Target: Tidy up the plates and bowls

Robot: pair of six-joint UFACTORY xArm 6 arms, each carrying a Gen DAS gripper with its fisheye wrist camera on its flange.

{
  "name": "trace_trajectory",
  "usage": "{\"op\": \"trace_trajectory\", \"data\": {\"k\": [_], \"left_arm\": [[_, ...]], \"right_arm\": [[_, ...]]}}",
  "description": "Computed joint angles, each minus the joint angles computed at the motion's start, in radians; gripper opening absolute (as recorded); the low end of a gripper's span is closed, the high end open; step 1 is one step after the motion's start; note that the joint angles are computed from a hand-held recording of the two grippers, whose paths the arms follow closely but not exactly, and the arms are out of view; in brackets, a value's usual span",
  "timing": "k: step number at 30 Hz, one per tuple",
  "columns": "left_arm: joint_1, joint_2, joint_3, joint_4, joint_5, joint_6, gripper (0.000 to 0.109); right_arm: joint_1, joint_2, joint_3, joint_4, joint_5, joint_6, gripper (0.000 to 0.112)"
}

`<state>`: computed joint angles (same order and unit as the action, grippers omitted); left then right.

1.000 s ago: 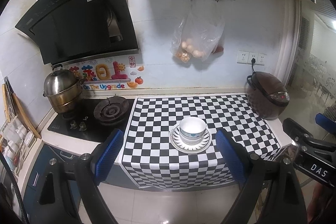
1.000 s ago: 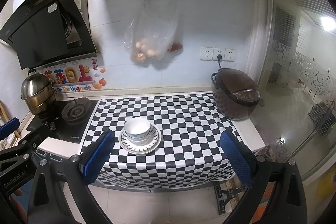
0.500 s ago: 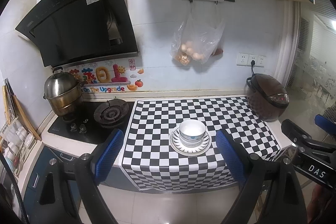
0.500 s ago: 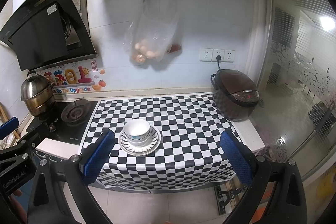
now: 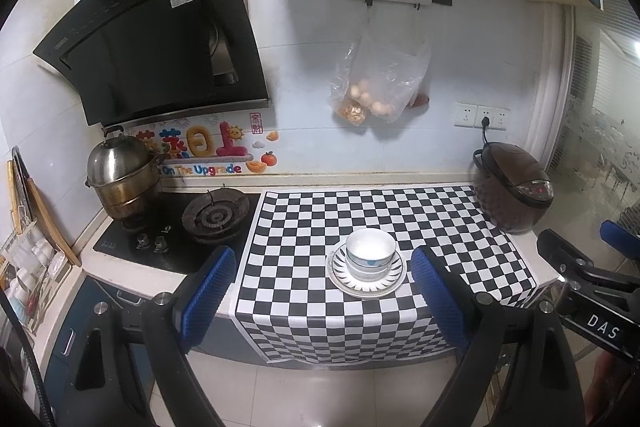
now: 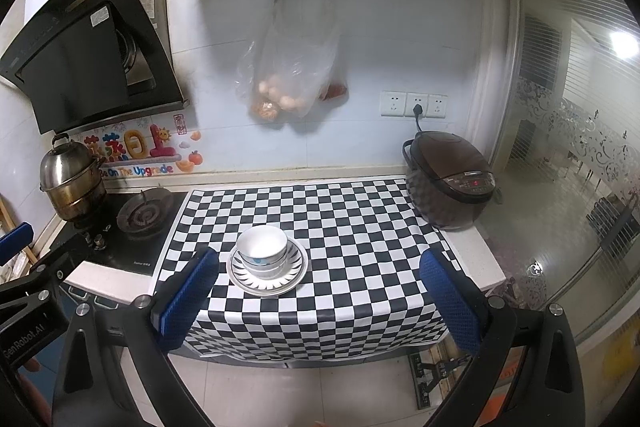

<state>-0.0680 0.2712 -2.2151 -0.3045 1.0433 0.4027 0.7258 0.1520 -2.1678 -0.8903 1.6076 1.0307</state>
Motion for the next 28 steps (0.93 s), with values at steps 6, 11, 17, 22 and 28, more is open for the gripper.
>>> {"op": "trace_trajectory", "data": {"k": [6,11,17,22,28], "left_arm": [[0.001,-0.003,0.006,0.004,-0.007,-0.004,0.09],[0.001,-0.004,0.009,0.006,-0.009,-0.005,0.09],[0.003,-0.01,0.014,0.01,-0.016,-0.009,0.09],[0.004,-0.011,0.016,0.01,-0.017,-0.009,0.09],[0.005,-0.011,0.015,0.014,-0.022,-0.013,0.09]], "right_arm": [[0.0,0.011,-0.016,0.0,0.003,-0.005,0.102],[-0.002,0.016,-0.021,0.001,0.0,-0.007,0.102],[-0.003,0.015,-0.019,0.003,-0.004,-0.007,0.102],[-0.002,0.011,-0.013,0.002,-0.003,-0.005,0.102],[0.001,0.022,-0.027,0.002,0.001,-0.006,0.102]]}}
